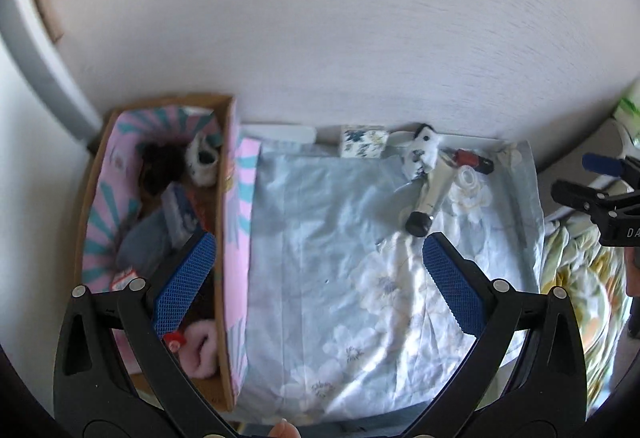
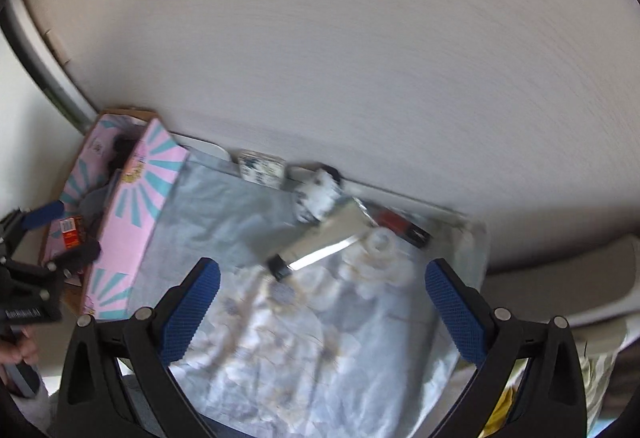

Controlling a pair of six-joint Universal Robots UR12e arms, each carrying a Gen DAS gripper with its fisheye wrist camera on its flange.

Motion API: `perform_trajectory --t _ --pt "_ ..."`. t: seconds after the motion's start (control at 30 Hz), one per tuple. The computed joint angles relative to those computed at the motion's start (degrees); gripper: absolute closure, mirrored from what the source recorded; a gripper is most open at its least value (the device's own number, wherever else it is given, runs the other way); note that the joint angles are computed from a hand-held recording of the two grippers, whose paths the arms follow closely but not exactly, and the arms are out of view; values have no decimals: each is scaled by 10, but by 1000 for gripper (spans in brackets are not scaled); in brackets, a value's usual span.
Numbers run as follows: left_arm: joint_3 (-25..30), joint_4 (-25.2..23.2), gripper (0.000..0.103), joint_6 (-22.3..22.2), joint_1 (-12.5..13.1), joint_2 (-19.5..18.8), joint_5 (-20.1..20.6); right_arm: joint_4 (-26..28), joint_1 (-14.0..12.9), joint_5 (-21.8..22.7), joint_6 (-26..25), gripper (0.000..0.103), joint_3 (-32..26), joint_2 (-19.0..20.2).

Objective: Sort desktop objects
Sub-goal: 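Move both tools back toward the snack box and red lipstick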

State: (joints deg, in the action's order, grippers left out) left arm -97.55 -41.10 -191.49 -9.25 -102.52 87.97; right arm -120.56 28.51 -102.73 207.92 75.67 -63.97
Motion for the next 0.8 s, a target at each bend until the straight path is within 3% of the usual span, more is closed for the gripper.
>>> perform_trajectory --t 0.2,0.4,0.63,0.8 --pt "16 -8 0 14 -15 -20 19 1 -14 -26 63 1 83 -48" --pt "28 -10 0 -25 -16 -43 18 -24 -34 29 107 1 140 -69" --pt "69 -9 0 -71 -23 -97 28 -115 -46 63 133 1 172 -60" --pt "107 18 0 -119 -31 -155 46 -206 -51 31 170 1 174 -29"
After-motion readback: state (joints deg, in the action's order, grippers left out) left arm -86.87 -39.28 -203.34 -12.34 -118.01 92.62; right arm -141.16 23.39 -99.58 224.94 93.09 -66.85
